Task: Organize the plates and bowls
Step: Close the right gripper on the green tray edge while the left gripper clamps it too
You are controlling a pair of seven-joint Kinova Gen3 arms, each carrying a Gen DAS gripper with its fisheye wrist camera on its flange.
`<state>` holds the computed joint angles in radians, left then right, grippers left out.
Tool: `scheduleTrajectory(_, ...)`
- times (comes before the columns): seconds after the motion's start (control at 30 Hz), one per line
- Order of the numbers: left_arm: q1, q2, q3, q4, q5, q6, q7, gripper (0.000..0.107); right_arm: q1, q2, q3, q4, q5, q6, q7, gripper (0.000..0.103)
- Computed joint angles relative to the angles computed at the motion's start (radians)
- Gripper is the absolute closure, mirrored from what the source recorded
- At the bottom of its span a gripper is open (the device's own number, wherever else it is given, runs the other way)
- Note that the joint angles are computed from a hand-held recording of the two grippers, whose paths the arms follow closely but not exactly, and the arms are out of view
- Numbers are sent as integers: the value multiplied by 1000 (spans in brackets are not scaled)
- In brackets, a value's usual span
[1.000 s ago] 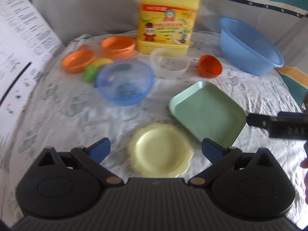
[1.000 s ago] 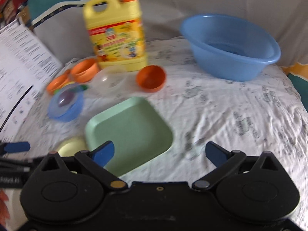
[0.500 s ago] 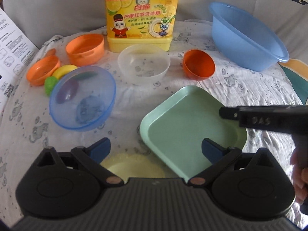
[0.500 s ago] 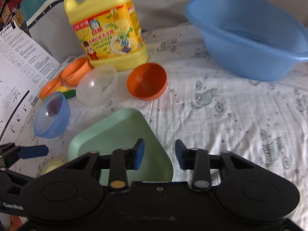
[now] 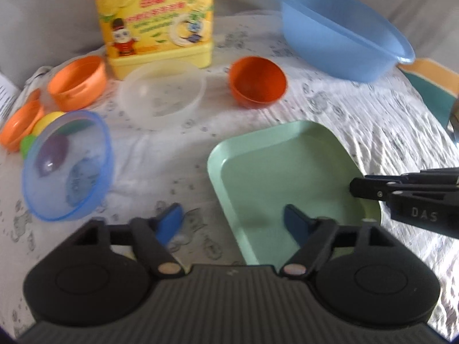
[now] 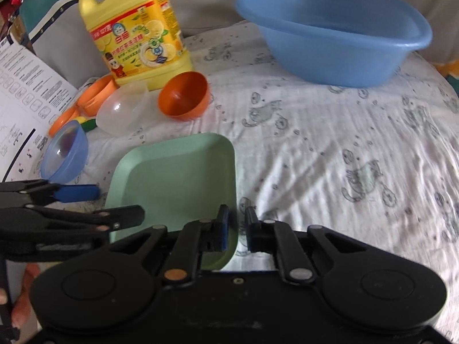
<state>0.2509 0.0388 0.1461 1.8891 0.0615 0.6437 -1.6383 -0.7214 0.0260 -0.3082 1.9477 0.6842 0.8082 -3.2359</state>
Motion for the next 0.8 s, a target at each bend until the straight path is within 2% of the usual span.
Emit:
scheduleTrajectory(0.1, -13, 5, 19, -1, 24, -13, -34, 59, 4, -4, 1, 0, -6, -2, -7, 92)
scheduleTrajectory(0.13, -11, 6, 21, -5, 29, -10, -42, 62, 2, -2, -1, 1, 3, 0, -21, 91)
scheduleTrajectory(0.17, 9, 6, 7, -4, 18, -14, -33, 62, -1, 3, -2, 0, 16, 2, -36, 91)
scheduleTrajectory(0.43, 8, -1, 5, 8, 15, -23, -36, 58, -53, 37, -6, 0, 131, 48, -158, 84)
scheduleTrajectory(0.53, 12, -1, 6, 6, 6, -23, -15, 58, -105, 75, -15, -20, 193, 128, -198, 83)
scheduleTrajectory(0.57, 14, -1, 6, 4, 5, -20, -14, 61, -124, 92, -16, -38, 200, 164, -188, 83)
scheduleTrajectory(0.67, 26, -6, 12, -4, -33, -4, 29, 63, -149, 111, -1, -91, 156, 212, -138, 81)
scheduleTrajectory(0.8, 13, -29, 3, -7, 4, 21, 13, 67, -164, 87, 7, -91, 130, 211, -150, 80)
